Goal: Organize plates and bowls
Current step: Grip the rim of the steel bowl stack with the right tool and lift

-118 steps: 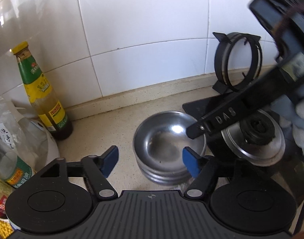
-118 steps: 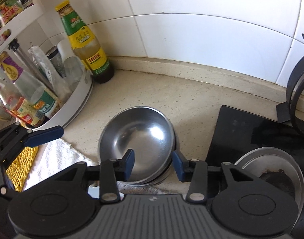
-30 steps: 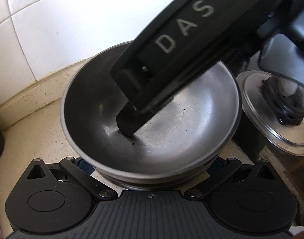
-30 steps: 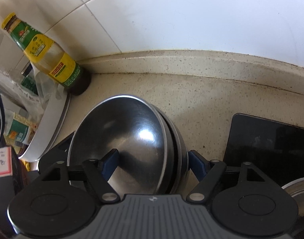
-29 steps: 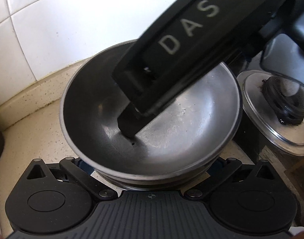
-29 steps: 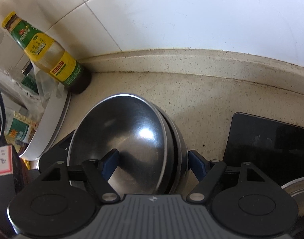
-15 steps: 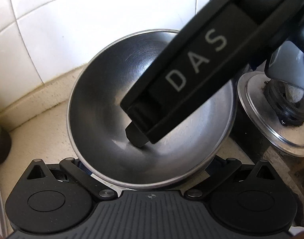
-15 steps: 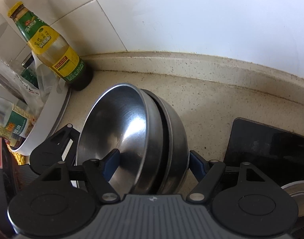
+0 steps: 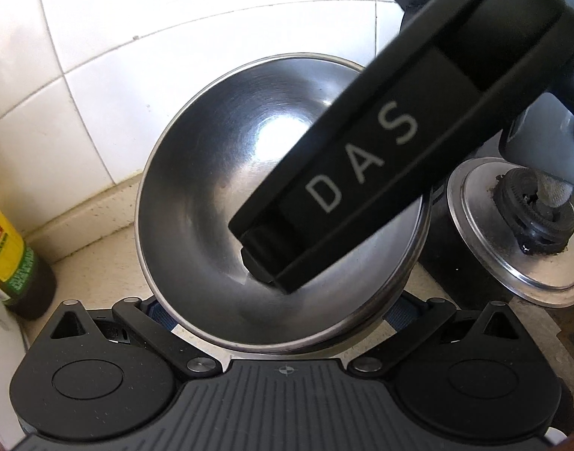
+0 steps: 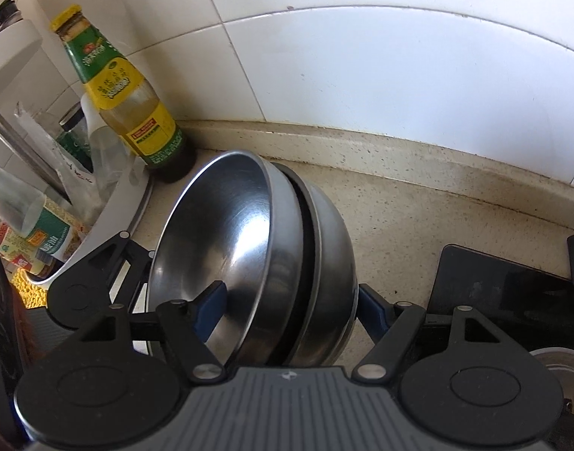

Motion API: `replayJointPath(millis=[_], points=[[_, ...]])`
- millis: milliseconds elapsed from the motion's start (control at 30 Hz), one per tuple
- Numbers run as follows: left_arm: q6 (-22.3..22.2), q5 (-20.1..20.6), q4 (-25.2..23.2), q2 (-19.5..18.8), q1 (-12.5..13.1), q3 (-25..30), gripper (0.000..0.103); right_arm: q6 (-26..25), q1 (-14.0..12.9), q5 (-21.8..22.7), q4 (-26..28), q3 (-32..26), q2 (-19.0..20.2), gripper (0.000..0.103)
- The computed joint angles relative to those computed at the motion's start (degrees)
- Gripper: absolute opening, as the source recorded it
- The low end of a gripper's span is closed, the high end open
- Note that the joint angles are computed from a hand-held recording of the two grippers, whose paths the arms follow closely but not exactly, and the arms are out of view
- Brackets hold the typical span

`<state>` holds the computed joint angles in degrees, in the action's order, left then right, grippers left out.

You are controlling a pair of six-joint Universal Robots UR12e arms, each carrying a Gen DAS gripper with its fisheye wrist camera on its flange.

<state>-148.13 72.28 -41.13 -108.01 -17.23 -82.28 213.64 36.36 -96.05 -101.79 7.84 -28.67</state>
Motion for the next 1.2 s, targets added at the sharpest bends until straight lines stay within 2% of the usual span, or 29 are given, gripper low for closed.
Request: replayJointPath(millis=[333, 533, 967, 1200], points=[[-0.60, 1.31, 0.81, 1.45, -0.33, -1.00, 0.103, -0.77, 0.78, -1.80, 0.02, -0.46, -0.05, 0.078], [-1.13, 1.73, 1.32, 1.90, -0.49, -1.47, 0.103, -1.40, 1.26, -2.76, 1.24, -3.54, 1.31, 0.078], [-3.34, 4.20, 3.74, 4.16, -1.27, -3.95, 0.103, -3.41, 1.93, -2.38, -3.28, 1.54, -1.58, 0.078], [-4.27, 6.08, 4.03, 6.05, -1.80, -5.55, 0.103, -4.37, 2.40, -2.77, -3.22, 2.12, -2.16, 0.078]])
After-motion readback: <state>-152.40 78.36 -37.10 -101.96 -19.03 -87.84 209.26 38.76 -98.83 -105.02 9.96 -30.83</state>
